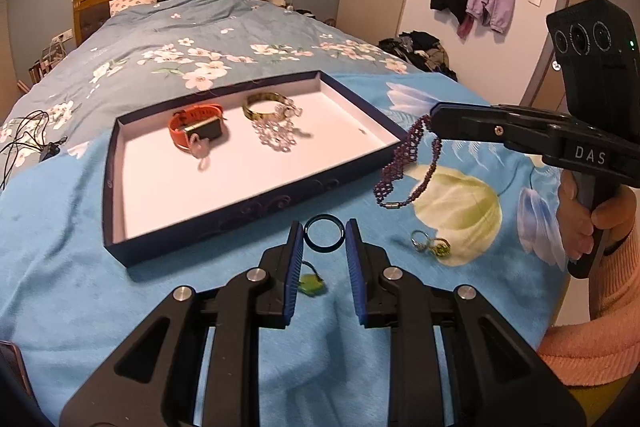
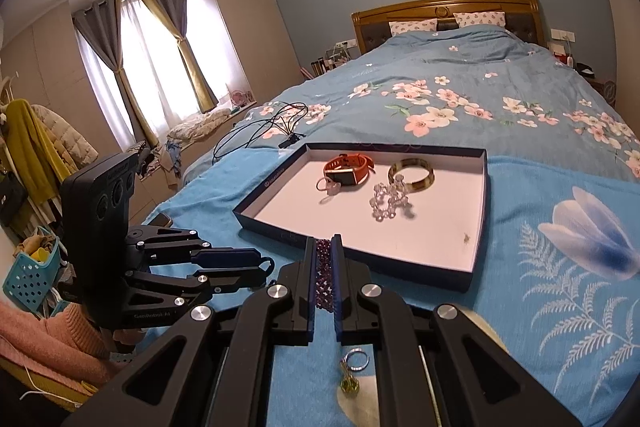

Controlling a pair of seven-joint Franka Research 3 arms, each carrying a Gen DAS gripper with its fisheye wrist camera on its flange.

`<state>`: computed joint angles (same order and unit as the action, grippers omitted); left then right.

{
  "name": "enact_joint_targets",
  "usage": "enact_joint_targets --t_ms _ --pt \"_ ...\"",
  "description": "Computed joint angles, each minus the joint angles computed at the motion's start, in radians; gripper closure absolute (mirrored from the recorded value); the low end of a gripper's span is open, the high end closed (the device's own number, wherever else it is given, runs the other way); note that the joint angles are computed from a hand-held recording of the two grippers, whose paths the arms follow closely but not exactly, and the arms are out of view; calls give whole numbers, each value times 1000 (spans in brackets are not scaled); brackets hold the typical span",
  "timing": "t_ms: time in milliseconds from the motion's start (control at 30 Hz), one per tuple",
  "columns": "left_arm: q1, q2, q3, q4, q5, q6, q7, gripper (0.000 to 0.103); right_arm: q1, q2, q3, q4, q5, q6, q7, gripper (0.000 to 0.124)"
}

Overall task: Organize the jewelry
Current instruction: 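Lower the necklace into the box with the right tool while the left tool carries the ring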

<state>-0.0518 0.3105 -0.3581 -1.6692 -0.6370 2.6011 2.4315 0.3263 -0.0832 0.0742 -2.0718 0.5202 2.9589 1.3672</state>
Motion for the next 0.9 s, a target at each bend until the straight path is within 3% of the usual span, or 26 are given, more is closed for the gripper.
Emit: enact_joint_targets --t_ms 600,900 --pt "4 104 -6 143 129 23 -121 81 -25 99 3 132 21 -10 -18 118" --pt "-3 160 -10 211 220 23 -187 81 -41 157 4 195 -40 -24 50 118"
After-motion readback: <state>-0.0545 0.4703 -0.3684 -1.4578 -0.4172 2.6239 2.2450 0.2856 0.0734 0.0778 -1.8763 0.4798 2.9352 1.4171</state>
